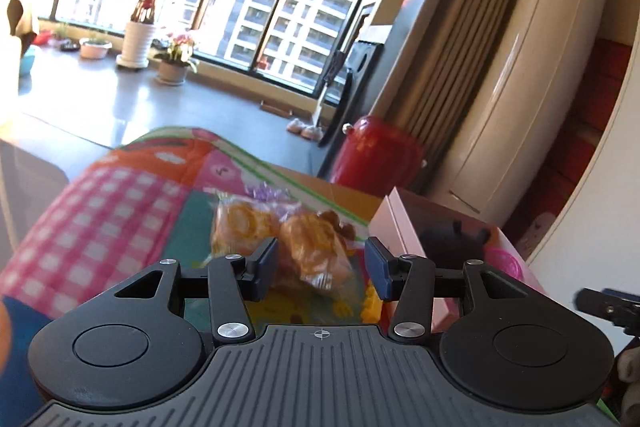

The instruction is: Organize objects

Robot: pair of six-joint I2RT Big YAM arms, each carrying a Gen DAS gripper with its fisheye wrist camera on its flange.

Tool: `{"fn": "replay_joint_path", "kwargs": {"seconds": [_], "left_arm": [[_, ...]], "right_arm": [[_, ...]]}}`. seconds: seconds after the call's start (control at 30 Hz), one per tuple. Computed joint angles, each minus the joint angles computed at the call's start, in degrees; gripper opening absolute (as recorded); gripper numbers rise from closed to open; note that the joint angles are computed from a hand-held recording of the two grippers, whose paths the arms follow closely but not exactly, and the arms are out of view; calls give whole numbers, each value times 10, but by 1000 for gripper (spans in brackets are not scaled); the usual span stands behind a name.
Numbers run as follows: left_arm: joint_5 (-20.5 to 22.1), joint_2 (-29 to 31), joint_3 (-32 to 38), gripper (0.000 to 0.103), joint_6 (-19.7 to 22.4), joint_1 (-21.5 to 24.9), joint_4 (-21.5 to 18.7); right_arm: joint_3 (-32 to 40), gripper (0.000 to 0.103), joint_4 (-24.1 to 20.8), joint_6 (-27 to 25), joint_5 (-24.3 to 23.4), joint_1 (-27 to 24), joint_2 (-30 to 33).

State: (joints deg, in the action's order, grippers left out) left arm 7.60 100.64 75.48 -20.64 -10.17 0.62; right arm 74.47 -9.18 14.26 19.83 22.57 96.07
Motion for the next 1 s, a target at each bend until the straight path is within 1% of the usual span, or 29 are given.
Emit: {"fn": "replay_joint_path", "kwargs": {"seconds": [0.07, 0.13, 0.17, 0.2, 0.23, 0.3, 0.37, 0.4, 0.43, 0.47, 0.5, 0.53, 0.57, 0.63, 0.67, 0.73, 0.87, 0.9, 1.0], "left_arm": [[2, 10, 17, 52, 8, 2, -31], [27, 26, 50, 52, 27, 7, -69], [22, 36, 73, 52, 36, 5, -98], [15, 48, 103, 52, 46, 3, -135], [13, 63, 134, 52, 57, 1, -168], [10, 91, 180, 52, 63, -2, -197], [6, 121, 227, 52, 67, -6, -237], [-5, 136, 249, 52, 68, -10, -253], [-20, 149, 264, 53, 73, -14, -260], [-35, 160, 276, 54, 81, -17, -264], [-42, 169, 284, 58, 87, -20, -263], [-43, 173, 286, 58, 90, -21, -258], [-45, 173, 283, 56, 95, -22, -251], [-42, 161, 256, 51, 101, -22, -224], [-33, 151, 238, 50, 99, -20, -212], [-1, 125, 197, 47, 94, -13, -192], [70, 54, 93, 46, 92, 4, -171], [83, 34, 63, 45, 95, 8, -162], [101, -17, -12, 45, 98, 23, -140]], "right_arm": [[2, 102, 15, 27, -12, 9, 10], [-15, 102, 52, 43, 0, 24, 11], [-26, 103, 72, 46, 12, 31, 10], [-34, 103, 87, 46, 24, 37, 11], [-35, 103, 88, 46, 30, 40, 13], [-26, 103, 70, 55, 31, 41, 21], [-17, 103, 49, 74, 27, 38, 27], [-13, 103, 39, 82, 23, 37, 28], [-11, 103, 33, 86, 22, 38, 29], [-11, 103, 30, 86, 22, 39, 29], [-12, 103, 28, 82, 26, 41, 28], [-12, 103, 24, 78, 33, 43, 28], [-12, 103, 19, 73, 39, 46, 27], [-9, 103, 10, 64, 47, 49, 27], [-7, 103, 5, 59, 49, 50, 27], [-2, 103, -3, 50, 46, 50, 26], [29, 103, -32, 23, 24, 51, 42], [42, 103, -43, 14, 16, 52, 50], [99, 103, -89, -21, -11, 54, 78]]}}
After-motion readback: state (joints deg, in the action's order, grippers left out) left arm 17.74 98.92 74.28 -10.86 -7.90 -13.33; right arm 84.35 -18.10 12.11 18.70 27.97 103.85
